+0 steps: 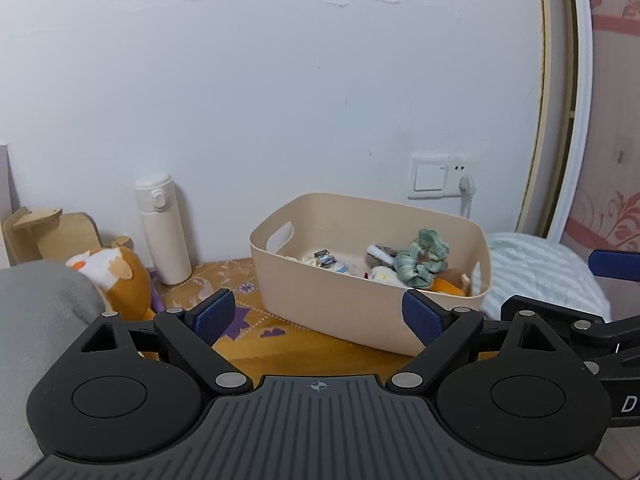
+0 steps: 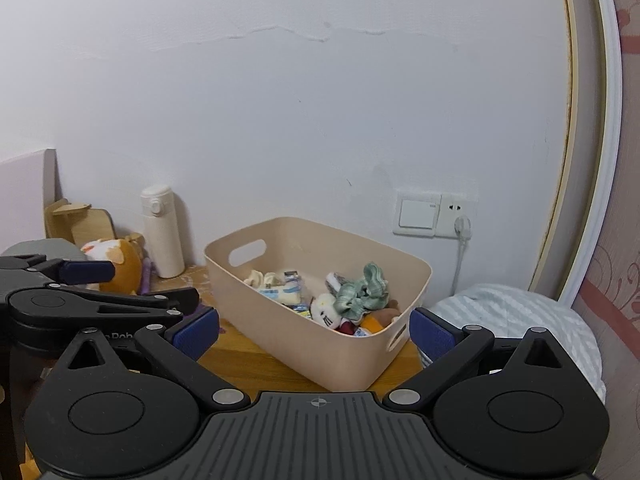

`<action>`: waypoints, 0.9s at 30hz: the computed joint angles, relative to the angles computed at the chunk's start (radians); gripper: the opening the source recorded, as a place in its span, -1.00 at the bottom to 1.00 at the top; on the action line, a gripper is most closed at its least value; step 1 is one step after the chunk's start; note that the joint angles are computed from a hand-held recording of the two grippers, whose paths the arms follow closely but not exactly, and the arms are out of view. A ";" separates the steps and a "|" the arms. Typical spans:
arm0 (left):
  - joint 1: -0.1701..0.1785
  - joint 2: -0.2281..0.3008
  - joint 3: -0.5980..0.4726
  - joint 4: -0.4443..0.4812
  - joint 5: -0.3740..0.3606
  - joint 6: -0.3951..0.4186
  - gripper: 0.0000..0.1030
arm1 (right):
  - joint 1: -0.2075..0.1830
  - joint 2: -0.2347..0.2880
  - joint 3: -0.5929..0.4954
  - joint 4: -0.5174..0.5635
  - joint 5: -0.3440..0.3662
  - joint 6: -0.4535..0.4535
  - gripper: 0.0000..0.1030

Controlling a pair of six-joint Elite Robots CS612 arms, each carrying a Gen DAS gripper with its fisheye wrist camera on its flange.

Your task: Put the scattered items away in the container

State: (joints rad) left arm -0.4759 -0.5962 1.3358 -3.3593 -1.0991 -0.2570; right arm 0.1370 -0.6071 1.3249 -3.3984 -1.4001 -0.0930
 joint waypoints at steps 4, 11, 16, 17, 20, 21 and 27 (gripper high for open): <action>-0.012 -0.026 0.060 -0.063 0.021 0.018 0.79 | -0.001 -0.025 0.053 -0.046 0.016 -0.003 0.99; -0.037 -0.075 0.181 -0.171 0.064 0.008 0.79 | -0.005 -0.069 0.158 -0.129 0.054 -0.002 0.99; -0.068 -0.096 0.255 -0.256 0.132 0.019 0.79 | 0.002 -0.100 0.232 -0.195 0.051 -0.022 0.99; -0.074 -0.101 0.270 -0.269 0.140 0.017 0.79 | 0.003 -0.105 0.246 -0.209 0.052 -0.026 0.99; -0.088 -0.120 0.315 -0.294 0.148 -0.006 0.79 | 0.002 -0.120 0.287 -0.246 0.066 -0.012 0.99; -0.093 -0.124 0.329 -0.302 0.150 -0.009 0.79 | 0.001 -0.125 0.301 -0.259 0.070 -0.005 0.99; -0.120 -0.149 0.406 -0.360 0.154 -0.015 0.79 | 0.002 -0.154 0.388 -0.343 0.067 0.000 0.99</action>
